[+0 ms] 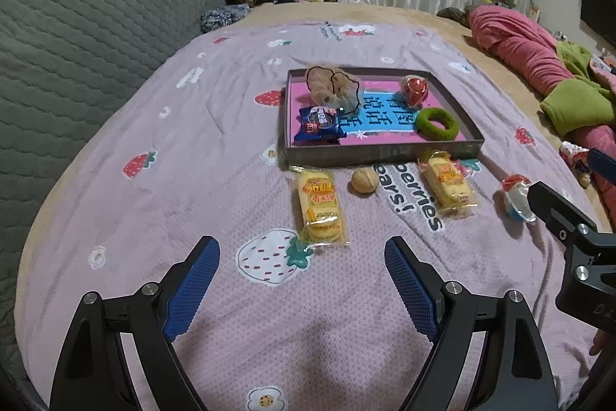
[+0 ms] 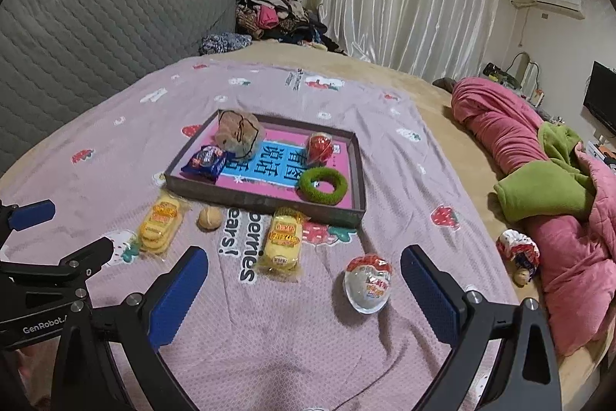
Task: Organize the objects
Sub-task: 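Move left tool to one yellow bread pack while right tool moves to the other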
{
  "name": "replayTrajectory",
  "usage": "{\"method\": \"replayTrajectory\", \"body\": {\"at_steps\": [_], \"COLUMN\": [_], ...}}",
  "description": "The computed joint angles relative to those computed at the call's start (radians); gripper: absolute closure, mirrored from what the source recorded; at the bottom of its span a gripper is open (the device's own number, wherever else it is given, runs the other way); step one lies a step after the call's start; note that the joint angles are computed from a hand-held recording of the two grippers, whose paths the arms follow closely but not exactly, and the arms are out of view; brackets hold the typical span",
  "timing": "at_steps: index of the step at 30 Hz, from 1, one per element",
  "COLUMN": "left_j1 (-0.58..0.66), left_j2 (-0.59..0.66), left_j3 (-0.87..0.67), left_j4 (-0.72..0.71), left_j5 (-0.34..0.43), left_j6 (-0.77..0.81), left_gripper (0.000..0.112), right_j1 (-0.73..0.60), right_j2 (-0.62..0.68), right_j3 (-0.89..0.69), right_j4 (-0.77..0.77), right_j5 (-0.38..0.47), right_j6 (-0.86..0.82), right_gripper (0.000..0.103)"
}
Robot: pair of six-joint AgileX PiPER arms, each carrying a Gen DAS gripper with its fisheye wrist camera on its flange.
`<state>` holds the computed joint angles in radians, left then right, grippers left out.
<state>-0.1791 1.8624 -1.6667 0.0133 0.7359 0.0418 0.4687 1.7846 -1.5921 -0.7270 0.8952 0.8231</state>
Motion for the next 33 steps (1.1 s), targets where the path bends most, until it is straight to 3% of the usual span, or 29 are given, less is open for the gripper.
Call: {"method": "replayTrajectory", "body": {"at_steps": [19, 33], "left_j1": [-0.012, -0.026], "left_j2": [0.120, 0.252], "left_j3": [-0.066, -0.227], "left_j4": [0.001, 0.025], "left_j5": [-0.009, 0.040], "left_j6": [-0.011, -0.034], "left_gripper": [0.024, 0.024], "right_j1": [-0.048, -0.102], "right_j2": [0.097, 0.264], "right_j3": [-0.014, -0.201], "right_j4": [0.044, 0.113], "right_j5": [-0.044, -0.001], "right_j6": [-0.038, -0.166], "right_gripper": [0.002, 0.002]}}
